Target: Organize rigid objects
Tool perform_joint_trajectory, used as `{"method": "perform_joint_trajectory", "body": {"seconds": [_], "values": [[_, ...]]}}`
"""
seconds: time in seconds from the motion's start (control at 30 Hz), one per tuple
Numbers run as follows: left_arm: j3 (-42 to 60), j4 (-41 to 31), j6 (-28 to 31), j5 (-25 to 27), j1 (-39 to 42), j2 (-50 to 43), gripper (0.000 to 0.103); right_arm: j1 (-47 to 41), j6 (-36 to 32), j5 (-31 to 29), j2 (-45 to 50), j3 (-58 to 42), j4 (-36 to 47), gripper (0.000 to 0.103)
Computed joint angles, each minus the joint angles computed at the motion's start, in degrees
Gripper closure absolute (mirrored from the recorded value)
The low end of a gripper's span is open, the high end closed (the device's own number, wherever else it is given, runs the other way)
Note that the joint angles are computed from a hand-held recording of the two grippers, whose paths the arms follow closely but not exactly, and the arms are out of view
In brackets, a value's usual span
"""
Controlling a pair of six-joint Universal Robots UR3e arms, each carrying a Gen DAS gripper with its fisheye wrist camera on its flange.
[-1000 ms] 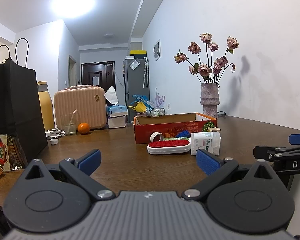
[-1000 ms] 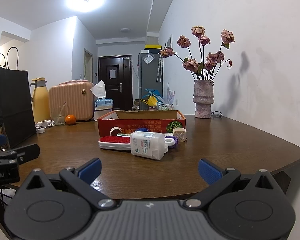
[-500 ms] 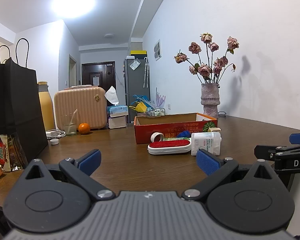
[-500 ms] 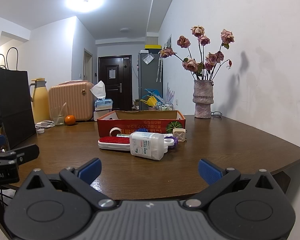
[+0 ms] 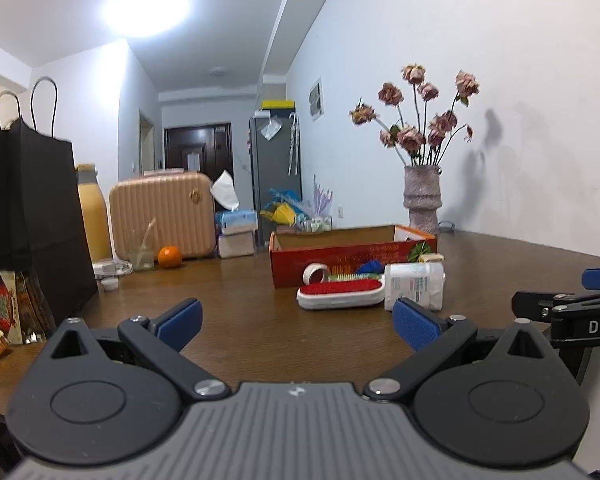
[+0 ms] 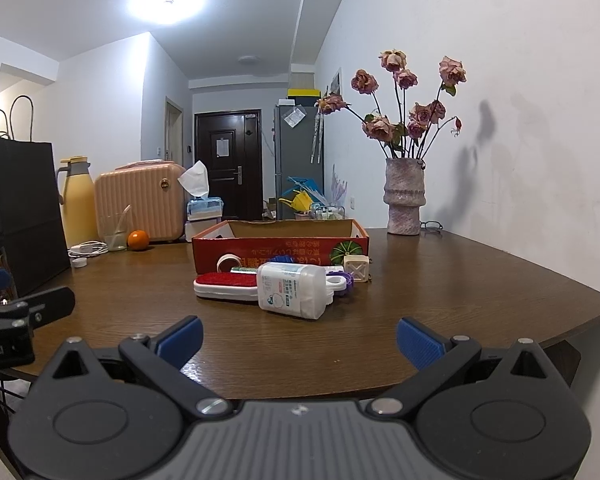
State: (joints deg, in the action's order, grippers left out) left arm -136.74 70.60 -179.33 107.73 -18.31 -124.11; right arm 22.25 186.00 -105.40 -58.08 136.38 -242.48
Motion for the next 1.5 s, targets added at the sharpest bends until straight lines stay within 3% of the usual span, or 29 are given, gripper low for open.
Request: {"method": "perform_joint_trajectory", "body": {"seconds": [0.1,0.2,0.27,0.47,0.53,0.67,0.77,0.83,0.9,0.93,0.97,1.03,1.1,1.17,1.2,1.23,1.33,1.5], "values": [[-0.09,0.09,0.08,-4.70,3.18,-0.33,0.000,-0.46,0.04,-0.27,0.92,-0.76,0.15,0.000],[4.56,1.44,0.87,-1.82,2.77,-4.25,0.000,-1.15,0.36,-0.91,2.11,-2.59,1.24,0.000],[7.53,-1.74,0.23,-0.18,2.78,-4.99,0.000,-1.73,0.66,-1.07,2.20,-4.53,4.13,0.000],[11.31,-9.71,-5.97,-4.96,6.58,-5.42,0.000,-5.22,-1.14,1.87,4.67,-11.29,8.98,0.000],[13.70,-13.35,-3.85,-7.06,7.47,-5.30,0.000,-7.54,-0.81,4.89,5.49,-13.60,10.94,0.000],[17.15,-19.30,-3.97,-23.16,13.97,-3.32,0.000,-12.87,2.03,13.53,7.35,-18.65,14.83,0.000],[27.99,-29.63,-6.22,-25.16,13.94,-4.15,0.000,-16.34,4.31,18.62,5.81,-23.82,25.16,0.000],[38.95,-36.58,-8.23,-24.85,12.95,-7.66,0.000,-18.78,7.00,23.07,6.36,-27.18,27.51,0.002],[50.95,-47.48,-9.87,-27.01,12.67,-11.15,0.000,-21.49,9.11,29.31,8.10,-32.04,30.05,0.015],[56.95,-55.33,-9.13,-32.05,14.03,-12.52,0.006,-22.13,9.62,30.90,8.78,-35.12,33.26,0.026],[62.95,-61.45,-9.97,-33.41,13.99,-14.51,0.018,-22.51,10.09,31.96,9.64,-38.79,37.28,0.036],[74.95,-71.90,-9.92,-37.58,14.66,-19.71,0.032,-23.34,11.36,34.55,12.00,-44.92,42.28,0.047],[86.95,-80.67,-11.24,-41.34,14.89,-25.74,0.041,-23.89,13.57,36.57,14.52,-50.54,46.55,0.050],[92.43,-86.66,-12.00,-43.03,14.72,-28.36,0.061,-24.73,15.62,39.30,16.68,-54.66,49.78,0.072],[92.17,-87.84,-11.83,-44.07,14.86,-28.44,0.063,-25.05,16.12,40.73,17.48,-55.81,50.69,0.076],[89.51,-84.83,-13.51,-46.28,15.38,-28.13,0.068,-25.16,16.52,41.24,17.82,-56.06,51.19,0.078],[78.91,-76.75,-15.64,-46.51,15.65,-24.29,0.071,-25.18,16.37,42.07,17.72,-53.73,48.15,0.081],[57.05,-65.60,-17.52,-49.79,17.88,-14.88,0.073,-24.96,13.65,42.73,12.46,-41.95,41.55,0.083]]}}
